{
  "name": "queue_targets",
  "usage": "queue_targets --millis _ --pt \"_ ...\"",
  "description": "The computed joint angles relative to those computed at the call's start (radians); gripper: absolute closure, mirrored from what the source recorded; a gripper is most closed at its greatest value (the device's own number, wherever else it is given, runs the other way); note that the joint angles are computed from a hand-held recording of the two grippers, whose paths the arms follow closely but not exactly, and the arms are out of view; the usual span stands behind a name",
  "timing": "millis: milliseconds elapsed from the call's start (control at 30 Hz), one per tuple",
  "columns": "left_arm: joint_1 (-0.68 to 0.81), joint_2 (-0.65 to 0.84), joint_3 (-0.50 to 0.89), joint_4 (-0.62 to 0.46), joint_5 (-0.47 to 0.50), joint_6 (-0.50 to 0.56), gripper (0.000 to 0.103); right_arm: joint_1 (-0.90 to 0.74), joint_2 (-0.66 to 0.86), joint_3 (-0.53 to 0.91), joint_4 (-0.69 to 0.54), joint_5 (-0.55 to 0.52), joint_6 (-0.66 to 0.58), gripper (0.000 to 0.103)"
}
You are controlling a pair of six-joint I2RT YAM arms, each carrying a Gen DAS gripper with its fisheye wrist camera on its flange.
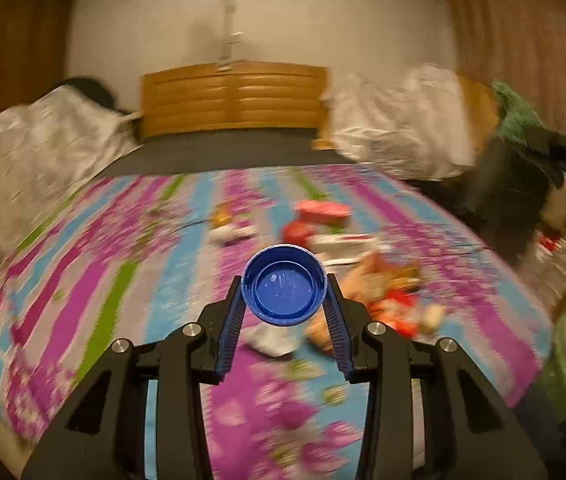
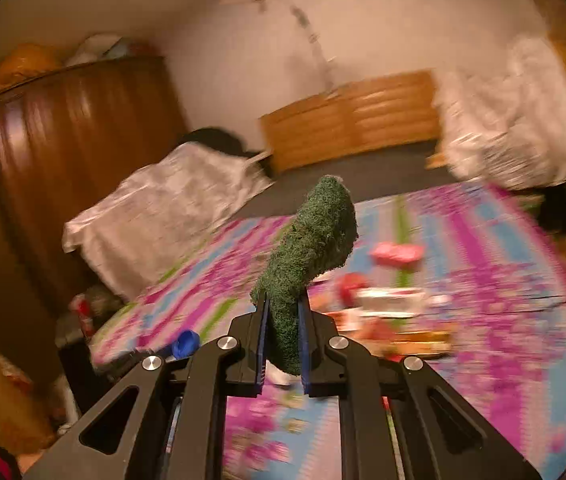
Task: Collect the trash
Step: 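Carry the blue cap and green sponge in both tools over the green trash bin, then open both tools to drop the cap and sponge into the bin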
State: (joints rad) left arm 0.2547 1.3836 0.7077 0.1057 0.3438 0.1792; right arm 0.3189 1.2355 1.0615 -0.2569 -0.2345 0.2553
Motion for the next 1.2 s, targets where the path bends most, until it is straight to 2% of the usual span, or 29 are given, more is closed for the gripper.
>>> queue_targets --millis 33,100,200,267,367,467,500,533,567,700,833,933,1033,1100,1200 --pt "-0.042 -0.007 0.003 0.0 -0.006 -0.001 0.065 -0.034 -0.066 -0.049 0.002 0.019 -0.012 0.089" --pt "-0.148 -0.015 0.018 -0.003 -0.014 -0.011 0.065 -0.134 -0.196 -0.089 -0.102 0.042 -0.056 0.089" --pt "-0.293 -0.003 0.065 -0.025 -0.002 -0.04 0.065 -0.467 -0.35 -0.114 -0.268 -0.177 -0.177 0.089" --pt "-0.416 0.026 0.116 -0.038 -0.019 -0.049 0.065 -0.718 -0.418 -0.113 -0.355 -0.278 -0.256 0.089" --pt "-0.569 0.08 0.19 -0.045 -0.036 -0.044 0.065 -1.095 -0.416 -0.084 -0.471 -0.452 -0.404 0.089" --pt "-0.718 0.159 0.294 -0.058 -0.046 -0.034 0.065 -1.472 -0.303 -0.03 -0.555 -0.56 -0.599 0.089" --pt "-0.769 0.182 0.322 -0.058 -0.047 -0.033 0.065 -1.577 -0.238 0.001 -0.597 -0.613 -0.706 0.089" --pt "-0.811 0.203 0.345 -0.056 -0.043 -0.031 0.065 -1.657 -0.194 0.016 -0.608 -0.636 -0.76 0.089" --pt "-0.863 0.242 0.388 -0.061 -0.043 -0.026 0.065 -1.716 -0.145 0.042 -0.596 -0.602 -0.775 0.089" --pt "-1.012 0.411 0.573 -0.124 -0.006 -0.023 0.065 -1.862 0.002 0.103 -0.55 -0.53 -0.887 0.089" --pt "-1.119 0.615 0.824 -0.279 0.059 0.0 0.065 -1.965 0.217 0.233 -0.594 -0.509 -0.982 0.089" --pt "-1.19 0.775 1.034 -0.422 0.066 0.048 0.065 -1.962 0.331 0.275 -0.597 -0.438 -0.997 0.089" --pt "-1.234 0.931 1.242 -0.582 0.072 0.067 0.065 -1.979 0.394 0.285 -0.613 -0.417 -1.02 0.089" --pt "-1.253 0.988 1.311 -0.63 0.058 0.067 0.065 -2.0 0.398 0.26 -0.62 -0.408 -1.058 0.089" --pt "-1.263 1.034 1.364 -0.669 0.05 0.07 0.065 -1.992 0.399 0.21 -0.582 -0.397 -1.049 0.089"
